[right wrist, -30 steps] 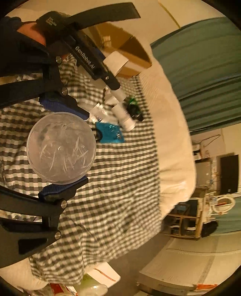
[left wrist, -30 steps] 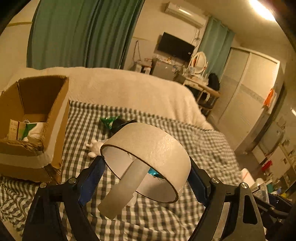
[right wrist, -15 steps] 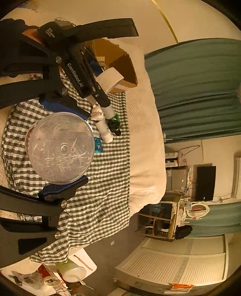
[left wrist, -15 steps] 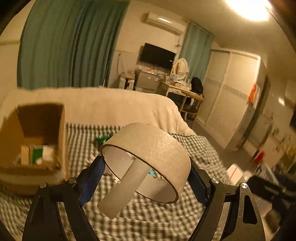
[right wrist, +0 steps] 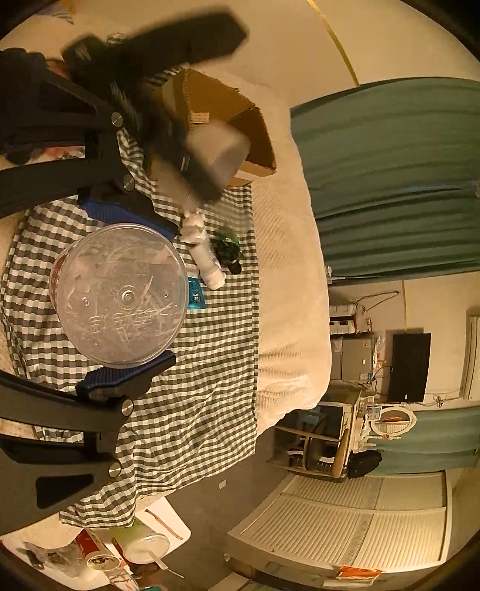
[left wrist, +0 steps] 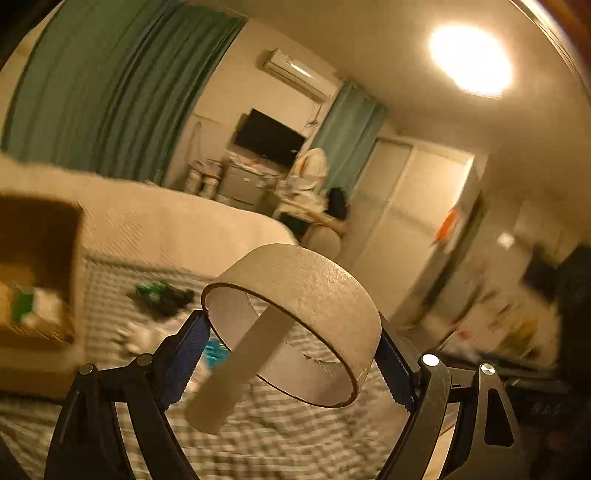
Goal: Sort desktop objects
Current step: 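Carry the tape roll and swab bottle over the cardboard box and open both tools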
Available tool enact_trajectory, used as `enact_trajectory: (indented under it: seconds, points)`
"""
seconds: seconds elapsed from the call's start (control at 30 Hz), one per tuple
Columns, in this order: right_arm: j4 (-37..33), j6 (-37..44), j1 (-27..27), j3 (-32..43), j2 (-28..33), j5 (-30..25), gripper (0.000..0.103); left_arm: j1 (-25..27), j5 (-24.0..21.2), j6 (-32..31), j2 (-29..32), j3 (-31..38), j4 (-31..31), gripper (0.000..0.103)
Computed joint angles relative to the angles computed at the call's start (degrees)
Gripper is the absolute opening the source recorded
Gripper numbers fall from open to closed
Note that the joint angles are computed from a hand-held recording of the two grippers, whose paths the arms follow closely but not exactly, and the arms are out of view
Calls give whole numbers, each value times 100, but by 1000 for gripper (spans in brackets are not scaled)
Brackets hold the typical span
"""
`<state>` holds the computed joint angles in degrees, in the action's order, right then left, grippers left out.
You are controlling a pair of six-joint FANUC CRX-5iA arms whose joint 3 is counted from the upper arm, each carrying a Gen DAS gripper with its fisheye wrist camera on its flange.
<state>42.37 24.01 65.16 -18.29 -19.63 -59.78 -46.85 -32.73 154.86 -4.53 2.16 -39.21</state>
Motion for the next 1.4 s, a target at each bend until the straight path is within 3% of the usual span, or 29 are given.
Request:
enact_trajectory:
  seconds: [0.03,0.07,0.17,0.23,0.5,0.8,0.9,0.97,1.07,1.17,1.3,1.4]
  points:
    - [14,-4,-21,8,0,14,61,-219,-276,232,60,150,-442,87]
    - [22,-2,-27,18,2,22,61,-297,-258,305,69,163,-584,87]
    - [109,-21,-4,-21,-33,31,61,-365,206,771,-63,-18,-914,87]
    - [132,-30,2,-29,-44,31,61,-288,128,455,23,101,-581,87]
    - [59,73,-1,87,46,73,61,-219,-537,105,-28,182,-366,87]
    - [-91,750,-79,925,838,870,61,-416,-3086,704,-183,767,-1283,87]
    - [-617,1325,-97,1619,1412,1295,61,-382,-3982,1071,-326,736,-1734,88]
    - [-1038,1705,-100,2108,1799,1443,61,-170,-4313,1285,-449,554,-1802,88]
    - [-1411,2251,-91,2751,2394,1534,61,394,-4246,1323,-541,218,-1533,88]
    - [-1760,2745,-110,3580,3139,1364,61,919,-3884,1153,-583,-79,-1141,88]
    - [-2420,3279,-216,4598,3949,1226,61,1288,-3474,1053,-644,-343,-916,89]
    - [-2665,3500,-290,4842,4192,1399,62,1308,-3576,1144,-551,-322,-909,97]
